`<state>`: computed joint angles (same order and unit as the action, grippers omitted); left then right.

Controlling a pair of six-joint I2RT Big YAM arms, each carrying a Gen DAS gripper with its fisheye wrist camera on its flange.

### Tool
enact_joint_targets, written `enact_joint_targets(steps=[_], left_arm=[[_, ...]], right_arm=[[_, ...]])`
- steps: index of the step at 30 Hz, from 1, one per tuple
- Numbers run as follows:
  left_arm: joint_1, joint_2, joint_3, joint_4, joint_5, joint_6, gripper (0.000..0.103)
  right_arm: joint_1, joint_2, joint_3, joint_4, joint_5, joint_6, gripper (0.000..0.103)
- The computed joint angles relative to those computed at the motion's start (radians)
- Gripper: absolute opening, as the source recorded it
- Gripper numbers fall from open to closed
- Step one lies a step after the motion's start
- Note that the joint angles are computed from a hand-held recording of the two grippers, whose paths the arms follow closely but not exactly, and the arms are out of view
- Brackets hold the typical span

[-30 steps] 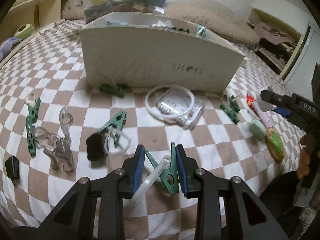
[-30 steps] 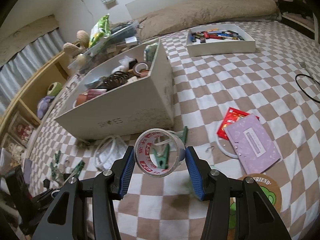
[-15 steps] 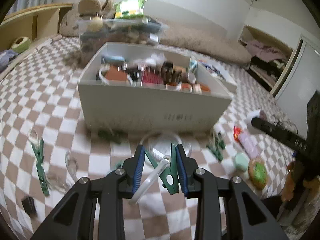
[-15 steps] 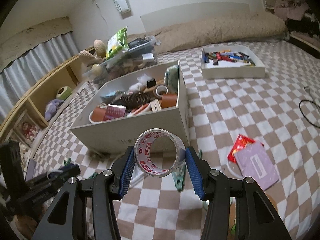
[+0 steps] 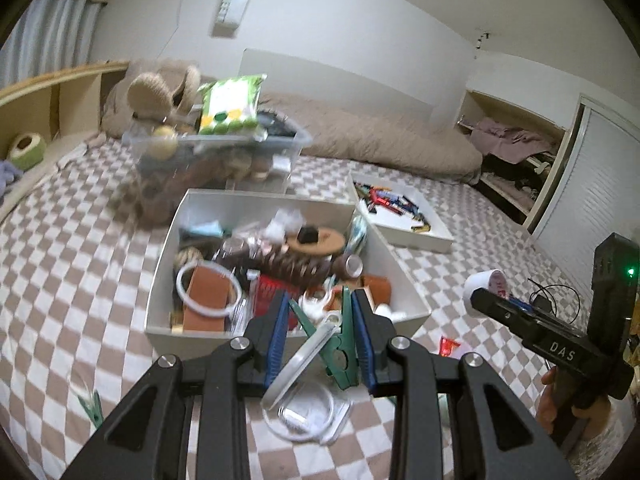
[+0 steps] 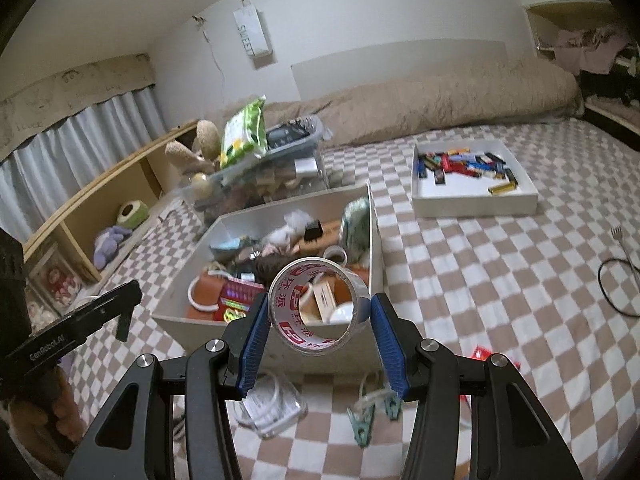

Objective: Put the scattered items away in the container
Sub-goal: 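Carry the clothespin and tape roll over the white box with both tools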

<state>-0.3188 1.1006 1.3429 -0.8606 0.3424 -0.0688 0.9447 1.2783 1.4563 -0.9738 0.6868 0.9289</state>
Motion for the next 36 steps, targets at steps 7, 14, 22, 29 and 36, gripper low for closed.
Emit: enact_joint_targets(steps=[7, 14, 22, 29, 36], left_arm=[[-0.022, 0.058, 0.070, 0.015, -0.008, -0.021, 0.031], [-0.019, 0.124, 0.130, 0.025, -0.022, -0.018, 0.031], [0.005, 0.175, 0.194, 0.036, -0.019, -0.009, 0.031], [0.028, 0.209, 0.234, 0.049, -0.018, -0.004, 0.031], [0.030, 0.235, 0.224, 0.036, -0.015, 0.006, 0.031]], right_arm=[[-0.036, 0.022, 0.054, 0.041, -0.008, -0.088, 0.052], [-0.073, 0.056, 0.113, 0.084, -0.030, -0.172, 0.052], [-0.100, 0.103, 0.177, 0.122, -0.051, -0.243, 0.052], [-0.129, 0.146, 0.229, 0.150, -0.088, -0.284, 0.052], [-0.138, 0.158, 0.210, 0.203, -0.140, -0.292, 0.052]])
